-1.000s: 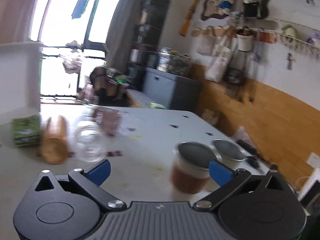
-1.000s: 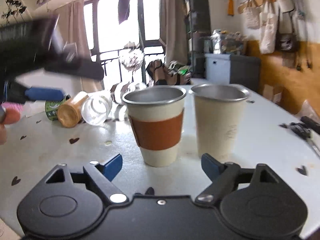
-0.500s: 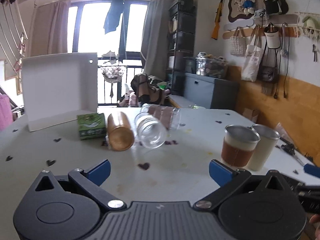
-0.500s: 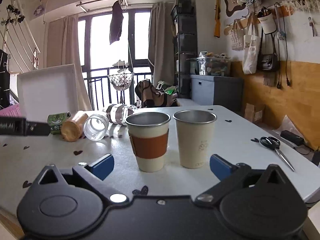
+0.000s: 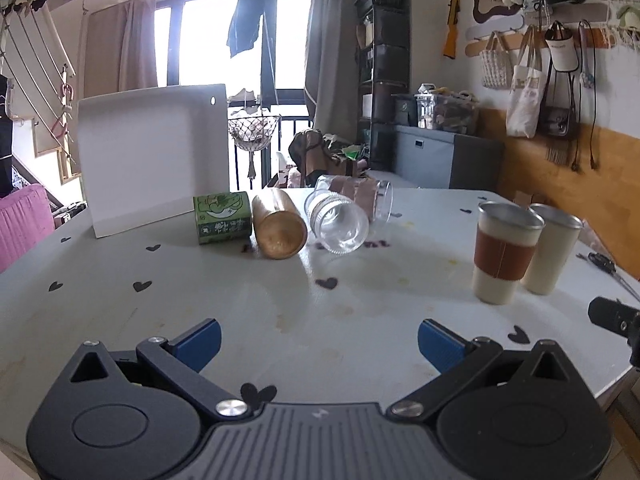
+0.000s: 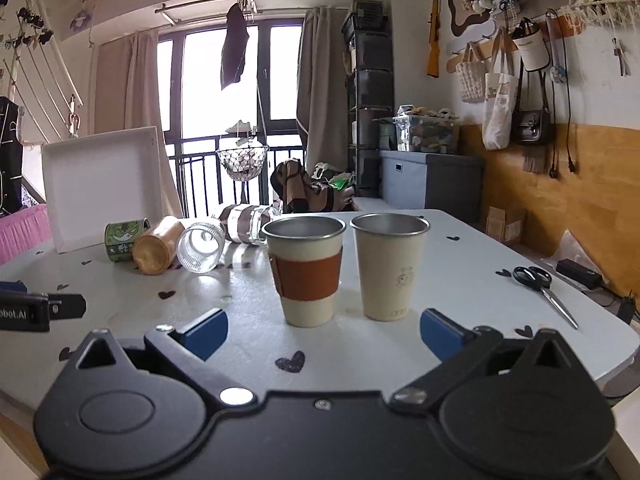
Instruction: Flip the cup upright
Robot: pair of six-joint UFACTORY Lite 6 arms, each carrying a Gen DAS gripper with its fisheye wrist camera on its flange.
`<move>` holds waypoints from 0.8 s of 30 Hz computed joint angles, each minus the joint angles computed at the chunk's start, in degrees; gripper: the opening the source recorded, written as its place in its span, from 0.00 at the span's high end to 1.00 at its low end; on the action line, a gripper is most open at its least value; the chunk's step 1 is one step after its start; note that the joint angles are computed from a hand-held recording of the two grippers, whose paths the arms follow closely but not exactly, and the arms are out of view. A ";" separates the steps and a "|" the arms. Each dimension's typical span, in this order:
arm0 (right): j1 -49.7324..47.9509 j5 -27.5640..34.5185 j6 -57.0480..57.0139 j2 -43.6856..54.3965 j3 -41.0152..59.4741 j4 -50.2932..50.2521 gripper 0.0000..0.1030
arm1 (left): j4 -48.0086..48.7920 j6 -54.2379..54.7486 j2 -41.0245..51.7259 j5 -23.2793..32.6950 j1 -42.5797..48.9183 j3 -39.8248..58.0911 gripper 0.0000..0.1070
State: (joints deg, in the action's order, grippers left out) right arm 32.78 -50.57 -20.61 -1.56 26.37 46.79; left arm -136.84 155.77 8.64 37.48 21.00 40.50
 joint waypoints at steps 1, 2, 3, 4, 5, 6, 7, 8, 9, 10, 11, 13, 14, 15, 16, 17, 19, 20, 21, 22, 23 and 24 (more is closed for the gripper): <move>0.46 -0.23 -0.29 0.15 0.00 0.44 0.00 | -0.49 0.69 -0.09 -0.03 -0.11 -0.27 0.04; 0.79 -0.30 -0.60 0.24 0.04 0.75 0.00 | -0.81 1.14 -0.23 0.04 -0.17 -0.56 0.04; 1.21 -0.49 -0.87 0.35 0.08 1.13 0.00 | -1.27 1.47 -0.40 0.00 -0.52 -0.73 0.04; 1.64 -0.66 -1.08 0.22 -0.04 1.48 0.00 | -1.27 1.59 -0.61 0.25 -0.49 -1.07 0.04; 1.93 -0.82 -1.23 0.25 -0.03 1.75 0.00 | -1.14 1.53 -0.74 0.34 -0.52 -1.16 0.04; 2.31 -1.04 -1.44 0.29 0.01 2.23 0.00 | -1.11 1.67 -0.92 0.45 -0.62 -1.36 0.04; 2.47 -1.11 -1.54 0.17 -0.05 2.48 0.00 | -1.28 1.97 -1.05 0.54 -0.72 -1.56 0.04; 2.38 -1.03 -1.65 0.07 0.00 2.56 0.00 | -1.35 2.20 -1.21 0.61 -0.76 -1.77 0.04; 2.41 -1.10 -1.75 0.01 -0.09 2.71 0.00 | -1.40 2.21 -1.22 0.59 -0.84 -1.78 0.04; 2.46 -1.14 -1.91 0.05 -0.07 2.88 0.00 | -1.35 2.08 -1.11 0.65 -0.84 -1.69 0.04; 2.46 -0.99 -2.17 -0.07 -0.06 3.04 0.00 | -1.35 2.08 -1.11 0.65 -0.84 -1.69 0.04; 2.49 -0.89 -2.25 -0.11 -0.02 3.19 0.00 | -1.60 2.20 -1.10 0.65 -0.85 -1.73 0.04; 2.47 -0.82 -2.26 -0.20 -0.05 3.21 0.00 | -1.73 2.28 -1.06 0.63 -0.89 -1.71 0.04; 2.44 -0.80 -2.22 -0.20 -0.05 3.22 0.00 | -1.75 2.26 -0.91 0.58 -0.89 -1.58 0.04; 2.39 -0.80 -2.19 -0.20 -0.05 3.23 0.00 | -1.88 2.29 -0.93 0.48 -0.93 -1.56 0.04; 2.28 -0.69 -2.25 -0.26 0.02 3.20 0.00 | -1.94 2.28 -0.86 0.45 -0.92 -1.49 0.04; 2.20 -0.64 -2.25 -0.35 -0.04 3.12 0.00 | -1.89 2.10 -0.80 0.48 -0.82 -1.43 0.04; 2.20 -0.64 -2.25 -0.35 -0.04 3.12 0.00 | -1.88 2.07 -0.76 0.47 -0.80 -1.36 0.04; 2.20 -0.64 -2.25 -0.35 -0.04 3.12 0.00 | -1.90 2.03 -0.73 0.45 -0.81 -1.32 0.04; 2.11 -0.58 -2.21 -0.40 -0.07 3.01 0.00 | -1.90 2.03 -0.73 0.45 -0.81 -1.32 0.04; 2.06 -0.53 -2.21 -0.40 -0.07 2.97 0.00 | -1.85 2.04 -0.70 0.43 -0.79 -1.27 0.04; 2.10 -0.59 -2.18 -0.39 -0.11 2.97 0.00 | -1.85 2.04 -0.70 0.43 -0.79 -1.27 0.04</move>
State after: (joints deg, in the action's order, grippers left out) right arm 34.88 -51.16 -22.79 -1.94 26.26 49.76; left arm -138.69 157.81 7.94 37.91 20.21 39.22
